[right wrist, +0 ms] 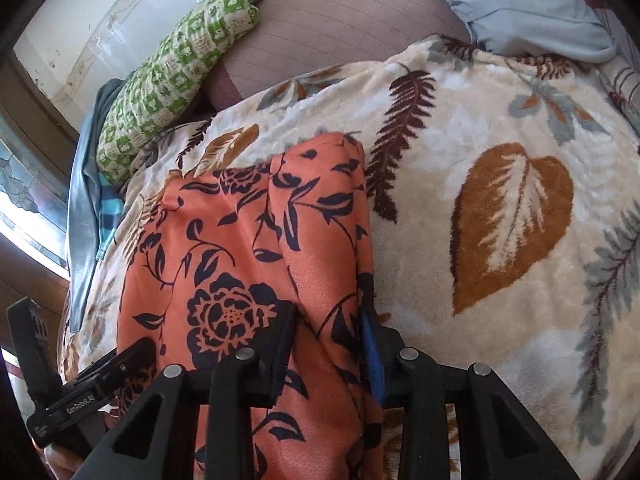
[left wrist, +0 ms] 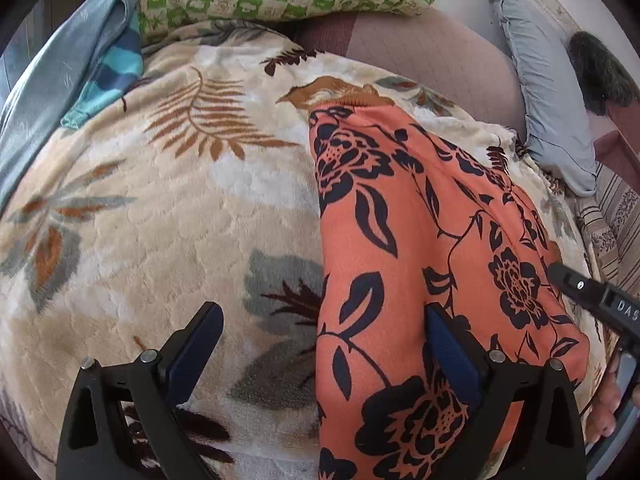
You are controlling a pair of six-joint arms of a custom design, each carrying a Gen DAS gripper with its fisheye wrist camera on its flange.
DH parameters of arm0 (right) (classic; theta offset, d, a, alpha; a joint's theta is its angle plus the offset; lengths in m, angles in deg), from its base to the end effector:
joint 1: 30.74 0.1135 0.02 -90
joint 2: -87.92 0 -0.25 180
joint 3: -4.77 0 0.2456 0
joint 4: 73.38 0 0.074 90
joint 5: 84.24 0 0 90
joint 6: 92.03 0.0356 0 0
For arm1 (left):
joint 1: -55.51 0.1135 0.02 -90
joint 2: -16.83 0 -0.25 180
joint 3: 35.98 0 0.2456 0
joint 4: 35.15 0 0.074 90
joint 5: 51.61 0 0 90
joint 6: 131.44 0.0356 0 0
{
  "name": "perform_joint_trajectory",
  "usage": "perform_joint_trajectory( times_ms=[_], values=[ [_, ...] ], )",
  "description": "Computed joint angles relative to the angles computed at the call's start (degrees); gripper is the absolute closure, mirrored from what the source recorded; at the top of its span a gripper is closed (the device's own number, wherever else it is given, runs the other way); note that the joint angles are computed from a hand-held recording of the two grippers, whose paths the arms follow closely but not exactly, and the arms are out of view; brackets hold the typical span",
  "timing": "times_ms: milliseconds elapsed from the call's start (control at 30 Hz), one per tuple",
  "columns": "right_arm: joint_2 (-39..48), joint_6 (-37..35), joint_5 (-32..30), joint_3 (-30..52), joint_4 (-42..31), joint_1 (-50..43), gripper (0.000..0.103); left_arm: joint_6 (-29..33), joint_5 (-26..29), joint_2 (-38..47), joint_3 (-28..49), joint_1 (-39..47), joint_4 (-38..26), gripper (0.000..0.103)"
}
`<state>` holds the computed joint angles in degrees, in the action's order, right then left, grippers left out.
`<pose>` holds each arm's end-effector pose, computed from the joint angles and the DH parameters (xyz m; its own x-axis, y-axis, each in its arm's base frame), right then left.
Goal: Fold small clothes
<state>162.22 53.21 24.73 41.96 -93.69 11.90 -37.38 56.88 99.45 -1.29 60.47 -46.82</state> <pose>0.1595 0.1312 0.1153 -0.7739 0.3435 -0.5320 0.2174 0.9332 0.2862 0.2072 0.0066 0.0862 -0.8516 -0.0065 -0.5241 0.1385 0.9616 -0.2370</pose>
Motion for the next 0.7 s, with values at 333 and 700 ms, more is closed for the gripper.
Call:
perform_joint_trajectory(
  times_ms=[333, 700],
  values=[
    [22.5, -9.83, -12.8, 24.1, -1.76, -9.0, 0.07, -0.93, -1.97, -7.36, -2.69, 0.16, 1.67, 0.003],
    [31.62, -12.61, -4.63, 36.1, -8.37, -7.47, 0.097, -1.89, -2.7, -3.18, -0.95, 0.93, -0.94, 0.003]
  ],
)
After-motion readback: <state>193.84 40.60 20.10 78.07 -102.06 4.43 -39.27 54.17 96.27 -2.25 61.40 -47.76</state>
